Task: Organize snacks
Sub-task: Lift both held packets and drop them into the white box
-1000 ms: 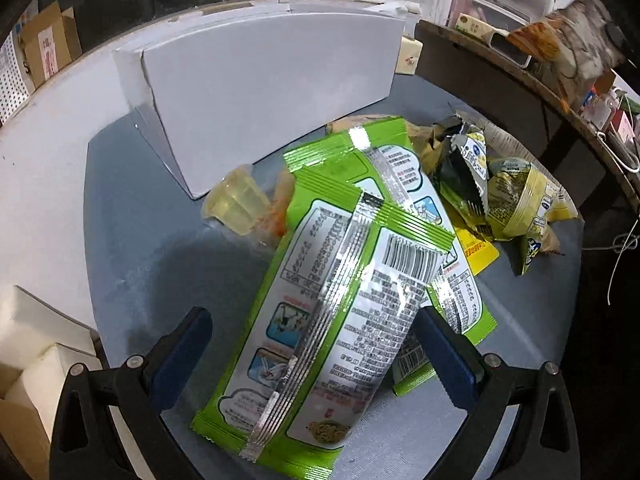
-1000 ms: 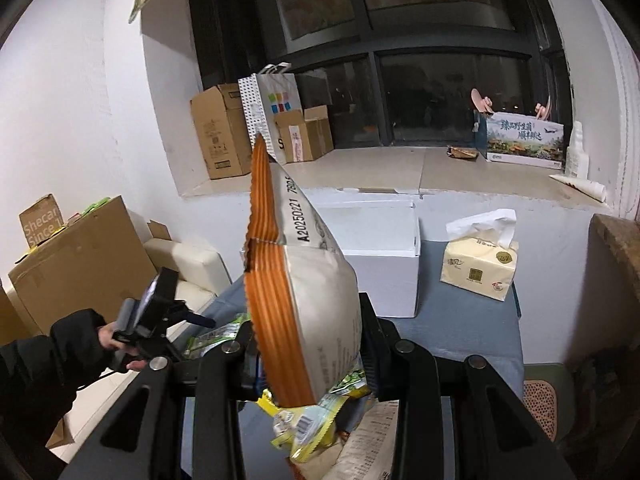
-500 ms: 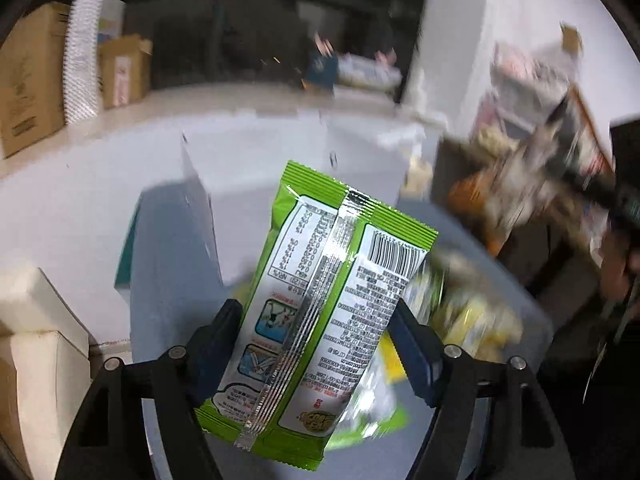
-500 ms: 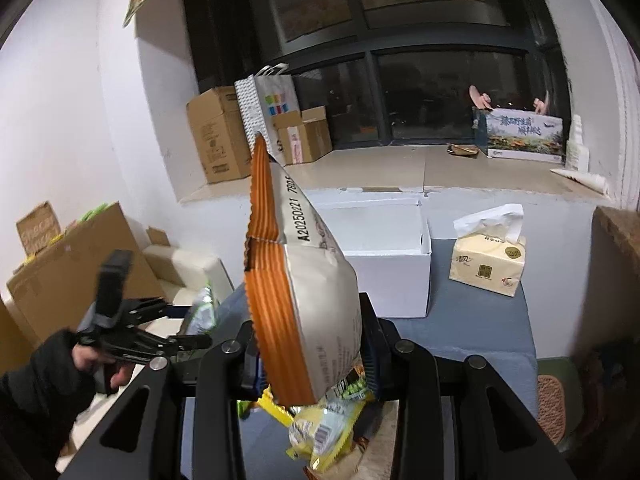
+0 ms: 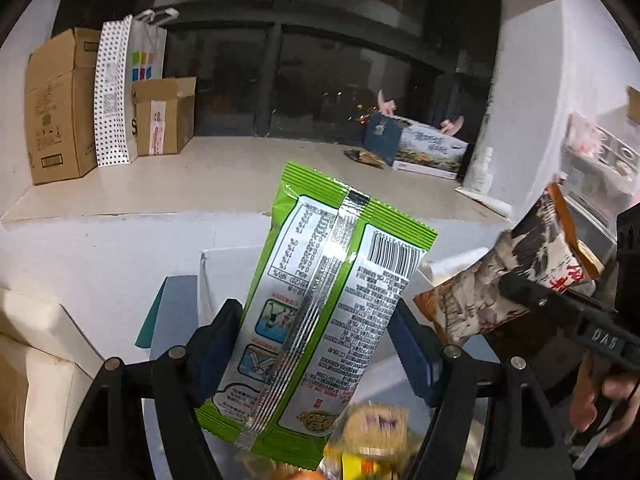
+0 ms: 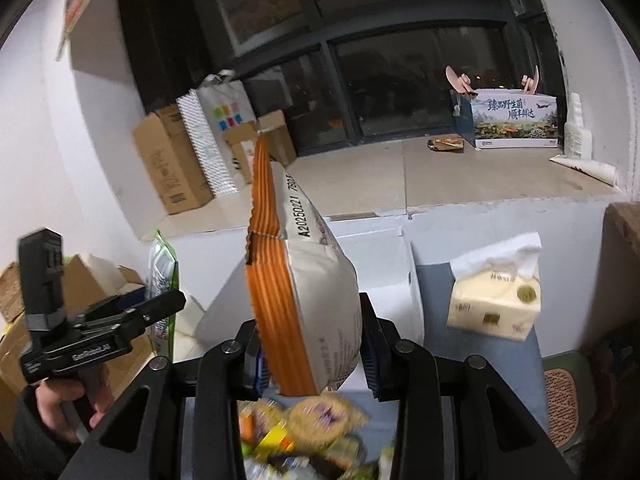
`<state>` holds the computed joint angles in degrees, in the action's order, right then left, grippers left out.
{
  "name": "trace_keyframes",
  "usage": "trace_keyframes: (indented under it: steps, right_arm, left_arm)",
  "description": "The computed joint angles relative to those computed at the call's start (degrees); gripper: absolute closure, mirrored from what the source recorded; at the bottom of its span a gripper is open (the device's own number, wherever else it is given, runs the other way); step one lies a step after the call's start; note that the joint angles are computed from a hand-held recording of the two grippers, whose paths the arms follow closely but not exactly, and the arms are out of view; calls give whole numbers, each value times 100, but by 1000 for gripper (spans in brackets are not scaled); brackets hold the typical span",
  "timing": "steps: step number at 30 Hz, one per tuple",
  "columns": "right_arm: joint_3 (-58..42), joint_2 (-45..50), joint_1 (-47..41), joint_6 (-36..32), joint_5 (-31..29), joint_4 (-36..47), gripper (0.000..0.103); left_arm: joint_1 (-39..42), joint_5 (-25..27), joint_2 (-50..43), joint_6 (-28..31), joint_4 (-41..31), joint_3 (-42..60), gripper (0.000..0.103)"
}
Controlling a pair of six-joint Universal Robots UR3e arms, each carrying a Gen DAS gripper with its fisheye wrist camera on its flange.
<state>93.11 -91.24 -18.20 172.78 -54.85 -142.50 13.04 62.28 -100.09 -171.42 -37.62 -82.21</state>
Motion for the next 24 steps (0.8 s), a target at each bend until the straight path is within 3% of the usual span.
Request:
trace_keyframes:
  steps: [5, 11, 12, 13, 15, 24]
  right_arm:
    - [-1840, 1618, 429, 288, -538, 546, 64]
    - [-3172, 2728, 678, 407, -1049, 985, 55]
    - [-3242, 2818, 654, 452, -960, 1009, 44]
    - [-3247, 2838, 655, 521, -992, 983, 22]
    - [-3225, 2854, 652, 743, -1090, 874, 0]
    - [-2556, 2320, 454, 683, -706, 564, 0]
  left_arm:
    - [-528, 706, -1535, -458, -279, 1700, 25]
    - [-732, 1353, -2410, -846, -607, 2578, 17]
    - [-767, 1478, -2487, -879, -663, 2652, 14]
    - [-792, 1592, -2550, -888, -715, 2699, 2]
    - [-781, 1562, -2607, -804, -1005, 2794, 0]
    - [-827, 1644, -1991, -596, -1135, 2122, 0]
